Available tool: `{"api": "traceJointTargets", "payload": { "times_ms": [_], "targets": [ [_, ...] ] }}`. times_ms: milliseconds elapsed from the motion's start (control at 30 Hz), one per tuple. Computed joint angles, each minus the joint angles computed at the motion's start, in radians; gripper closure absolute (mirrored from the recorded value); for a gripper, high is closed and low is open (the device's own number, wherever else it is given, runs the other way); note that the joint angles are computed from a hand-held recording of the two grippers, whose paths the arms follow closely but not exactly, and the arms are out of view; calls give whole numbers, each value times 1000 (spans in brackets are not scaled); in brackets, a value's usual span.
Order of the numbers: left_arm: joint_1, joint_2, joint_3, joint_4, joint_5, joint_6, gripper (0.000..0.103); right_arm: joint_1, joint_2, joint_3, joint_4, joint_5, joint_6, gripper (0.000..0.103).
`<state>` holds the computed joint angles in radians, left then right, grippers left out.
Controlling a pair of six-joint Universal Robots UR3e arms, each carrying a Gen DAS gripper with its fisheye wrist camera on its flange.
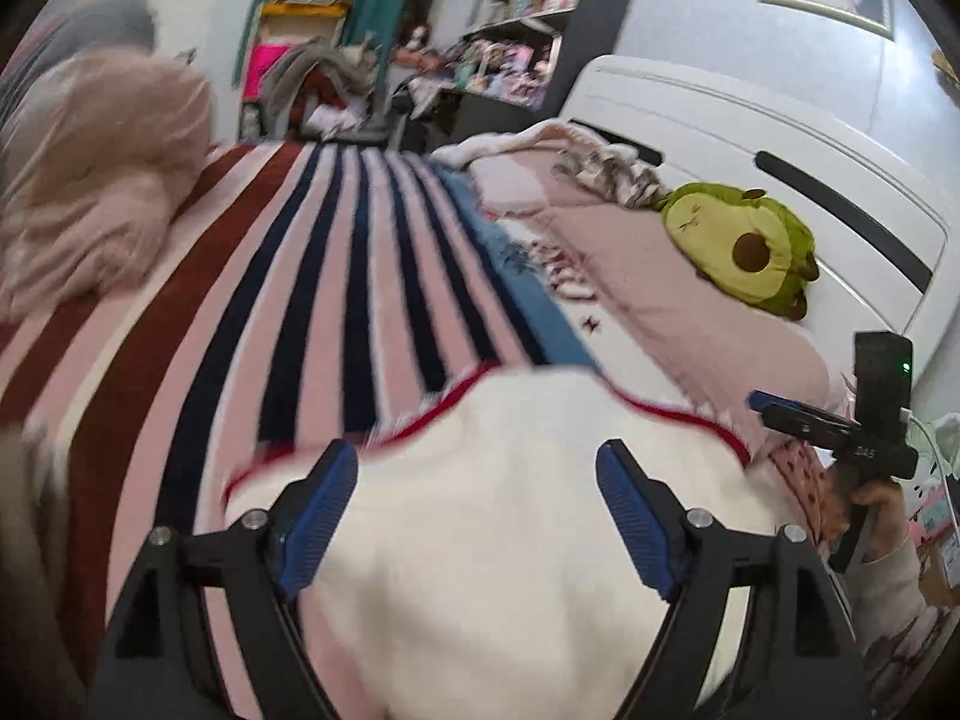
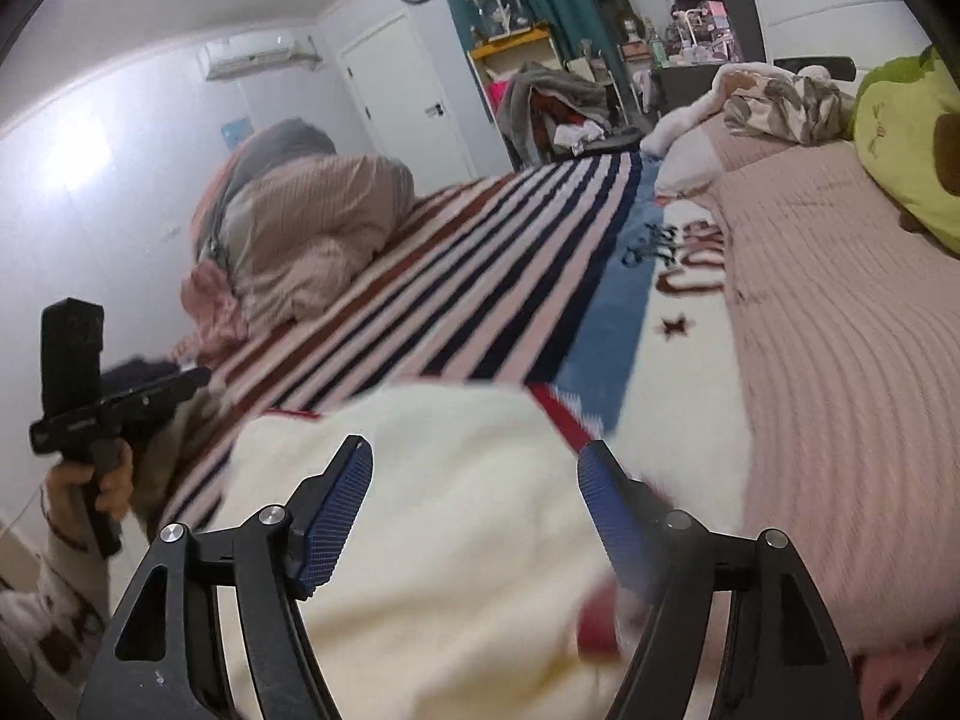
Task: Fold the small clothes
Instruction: 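Fold the bundle over onto itself with both grippers and release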
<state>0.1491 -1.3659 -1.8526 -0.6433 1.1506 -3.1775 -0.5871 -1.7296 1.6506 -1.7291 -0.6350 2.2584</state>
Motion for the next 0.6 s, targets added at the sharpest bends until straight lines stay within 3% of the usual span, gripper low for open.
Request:
{"api": "traceJointTargets", "payload": {
  "times_ms": [267, 367, 433, 467, 500, 567, 600],
  "targets": [
    [224, 391, -414, -277, -293, 99, 22, -226, -217, 146, 408, -84, -252, 30],
    [222, 426, -487, -276, -311, 84, 22, -277, -238, 174, 544, -107, -329, 30],
    [217, 434, -529, -252, -331, 63, 24, -280, -251, 209, 558, -129, -341, 32],
    [221, 447, -546, -245, -349, 57, 36, -281, -259, 223, 565, -135, -348, 38],
    [231, 463, -560, -253, -378, 63, 58, -281, -264, 235, 572, -138, -354, 45],
    [233, 482, -566, -277, -416, 72, 78, -282, -296, 269, 555, -146, -354, 83],
    [217, 497, -563, -265, -387, 60, 86, -290, -321, 285, 542, -143, -358, 87]
  ]
}}
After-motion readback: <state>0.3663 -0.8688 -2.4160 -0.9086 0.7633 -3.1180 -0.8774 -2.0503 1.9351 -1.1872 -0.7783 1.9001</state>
